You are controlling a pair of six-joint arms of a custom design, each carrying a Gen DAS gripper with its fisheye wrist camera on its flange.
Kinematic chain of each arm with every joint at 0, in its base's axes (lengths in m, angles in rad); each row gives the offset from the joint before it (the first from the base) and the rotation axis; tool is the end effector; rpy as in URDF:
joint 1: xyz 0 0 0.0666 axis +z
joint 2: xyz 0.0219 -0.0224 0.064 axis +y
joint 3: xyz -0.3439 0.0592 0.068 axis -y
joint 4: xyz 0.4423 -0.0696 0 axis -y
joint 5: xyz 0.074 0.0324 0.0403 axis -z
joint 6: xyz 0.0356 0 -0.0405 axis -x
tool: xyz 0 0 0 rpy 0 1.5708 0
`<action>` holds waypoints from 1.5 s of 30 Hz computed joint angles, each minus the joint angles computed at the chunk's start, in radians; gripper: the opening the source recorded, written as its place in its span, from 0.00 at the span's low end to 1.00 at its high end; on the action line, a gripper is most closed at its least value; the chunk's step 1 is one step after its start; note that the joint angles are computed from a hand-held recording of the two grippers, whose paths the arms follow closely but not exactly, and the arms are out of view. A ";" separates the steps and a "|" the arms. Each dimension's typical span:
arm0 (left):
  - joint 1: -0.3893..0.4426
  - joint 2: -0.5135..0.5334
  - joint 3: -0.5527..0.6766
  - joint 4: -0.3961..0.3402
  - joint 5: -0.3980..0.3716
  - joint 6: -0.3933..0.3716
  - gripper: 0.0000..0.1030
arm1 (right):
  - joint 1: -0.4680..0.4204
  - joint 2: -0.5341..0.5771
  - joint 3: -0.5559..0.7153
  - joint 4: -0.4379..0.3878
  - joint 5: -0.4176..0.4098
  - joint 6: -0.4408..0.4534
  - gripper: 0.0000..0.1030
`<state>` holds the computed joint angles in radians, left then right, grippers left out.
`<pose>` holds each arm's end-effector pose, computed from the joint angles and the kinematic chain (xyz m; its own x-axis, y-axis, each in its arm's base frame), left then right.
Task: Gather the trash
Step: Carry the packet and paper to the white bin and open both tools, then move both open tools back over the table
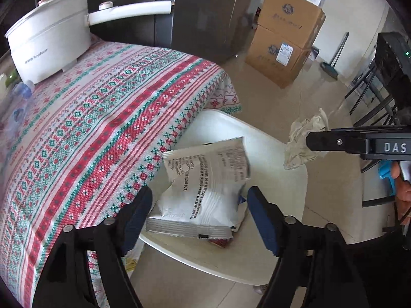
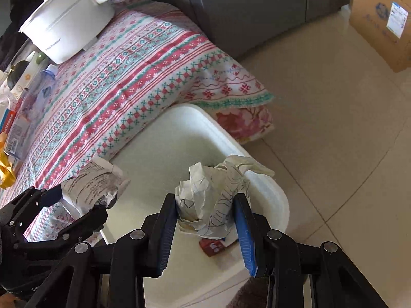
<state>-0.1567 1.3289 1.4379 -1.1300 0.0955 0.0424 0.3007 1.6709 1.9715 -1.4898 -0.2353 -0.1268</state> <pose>0.4955 -0.0821 0.4355 -0.8501 0.0916 -0.5186 0.1687 0.9802 -0.1034 0.5580 0.1813 0.4961 -0.9262 -0.1585 -0.3420 -0.2559 0.9306 0.2617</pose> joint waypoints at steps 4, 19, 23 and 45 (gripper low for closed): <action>-0.017 0.008 -0.001 -0.007 -0.086 -0.019 0.87 | -0.003 0.002 0.007 -0.001 -0.002 0.002 0.39; 0.010 0.001 -0.001 -0.041 -0.117 -0.035 0.88 | 0.021 0.015 0.033 -0.014 0.047 -0.017 0.65; 0.024 -0.007 -0.003 -0.047 -0.112 -0.026 0.88 | 0.023 0.018 0.044 -0.005 0.035 -0.024 0.73; 0.212 -0.128 -0.028 -0.099 -0.129 -0.044 0.88 | 0.140 0.096 0.216 0.010 0.090 -0.056 0.78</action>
